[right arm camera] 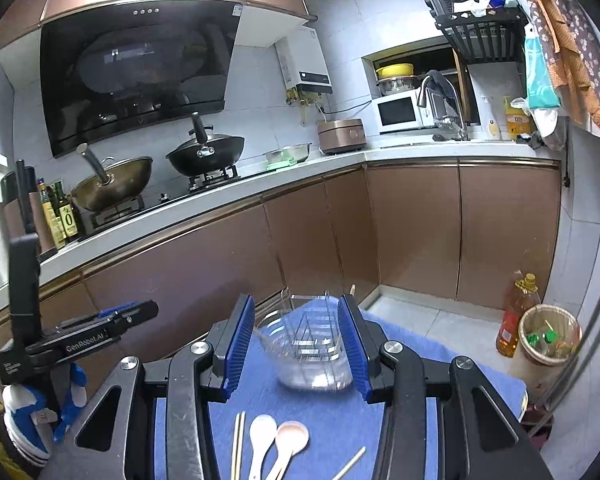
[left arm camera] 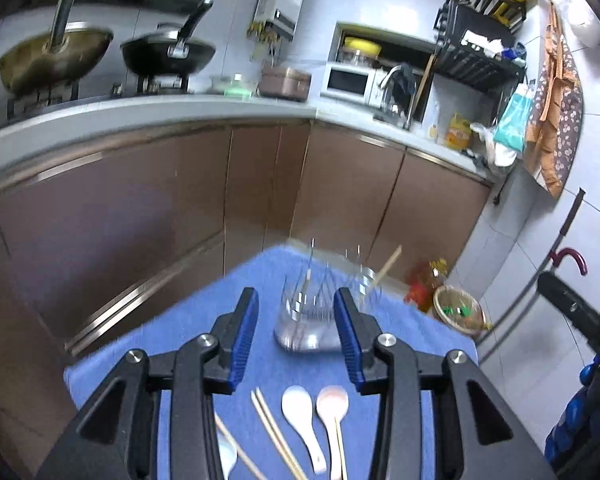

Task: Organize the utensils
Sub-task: 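Open the left tool to drop its chopstick into the cup while the right tool releases its own, then lower the left tool and grasp another chopstick while the right tool grasps one too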

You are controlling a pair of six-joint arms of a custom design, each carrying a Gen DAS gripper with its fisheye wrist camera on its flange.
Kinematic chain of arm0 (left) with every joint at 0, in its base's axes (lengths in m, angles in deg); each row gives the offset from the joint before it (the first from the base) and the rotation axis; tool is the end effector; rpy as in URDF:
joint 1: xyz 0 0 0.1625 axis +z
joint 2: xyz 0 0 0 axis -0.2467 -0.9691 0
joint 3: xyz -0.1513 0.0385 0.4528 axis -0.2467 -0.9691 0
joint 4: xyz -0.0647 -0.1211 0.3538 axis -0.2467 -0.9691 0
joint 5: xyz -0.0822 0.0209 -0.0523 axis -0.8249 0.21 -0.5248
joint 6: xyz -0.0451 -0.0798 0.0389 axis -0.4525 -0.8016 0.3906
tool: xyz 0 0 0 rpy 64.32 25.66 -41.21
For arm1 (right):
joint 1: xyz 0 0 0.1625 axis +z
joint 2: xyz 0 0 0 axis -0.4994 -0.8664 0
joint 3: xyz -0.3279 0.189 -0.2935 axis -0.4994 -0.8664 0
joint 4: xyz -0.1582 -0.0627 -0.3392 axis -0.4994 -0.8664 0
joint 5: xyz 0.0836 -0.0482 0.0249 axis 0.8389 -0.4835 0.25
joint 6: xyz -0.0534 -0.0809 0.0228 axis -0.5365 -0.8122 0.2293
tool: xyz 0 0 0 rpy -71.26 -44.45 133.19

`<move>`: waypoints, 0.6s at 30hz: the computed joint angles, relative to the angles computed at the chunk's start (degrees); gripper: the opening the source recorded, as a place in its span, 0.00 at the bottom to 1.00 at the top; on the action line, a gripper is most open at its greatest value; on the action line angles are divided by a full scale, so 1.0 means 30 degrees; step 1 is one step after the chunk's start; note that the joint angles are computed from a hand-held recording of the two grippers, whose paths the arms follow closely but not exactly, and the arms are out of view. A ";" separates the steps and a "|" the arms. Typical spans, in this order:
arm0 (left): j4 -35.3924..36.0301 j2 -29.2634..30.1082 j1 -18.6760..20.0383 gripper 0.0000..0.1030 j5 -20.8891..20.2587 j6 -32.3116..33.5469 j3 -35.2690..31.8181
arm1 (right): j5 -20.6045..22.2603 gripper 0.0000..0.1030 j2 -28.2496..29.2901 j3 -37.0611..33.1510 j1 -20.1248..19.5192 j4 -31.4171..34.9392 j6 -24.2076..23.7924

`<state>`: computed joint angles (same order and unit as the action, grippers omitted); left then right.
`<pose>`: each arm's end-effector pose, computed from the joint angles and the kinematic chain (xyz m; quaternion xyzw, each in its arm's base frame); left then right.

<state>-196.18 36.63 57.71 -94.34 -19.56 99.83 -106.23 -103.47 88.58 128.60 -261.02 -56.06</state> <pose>-0.4237 -0.6382 0.1196 0.3901 0.8684 -0.2884 0.1029 0.1559 -0.4687 0.3840 0.0634 -0.7487 0.5910 0.2935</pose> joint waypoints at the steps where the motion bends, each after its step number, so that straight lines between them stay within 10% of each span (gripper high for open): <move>1: 0.0422 -0.0154 0.0045 0.36 -0.0085 -0.0228 0.0152 | -0.0152 0.39 -0.0079 0.0272 0.0089 -0.0028 0.0229; 12: 0.3426 -0.1018 0.0759 0.36 -0.0501 -0.2033 0.1544 | 0.0008 0.39 -0.0676 0.2409 -0.0497 0.1394 0.3054; 18: 0.6522 -0.0224 0.1584 0.35 -0.1307 -0.3281 0.0174 | 0.2261 0.28 -0.0791 0.1785 -0.2299 0.6948 0.5630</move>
<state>-176.61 35.95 62.46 -98.26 -29.40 100.35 -99.45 -105.84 93.94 121.70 -240.18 -39.17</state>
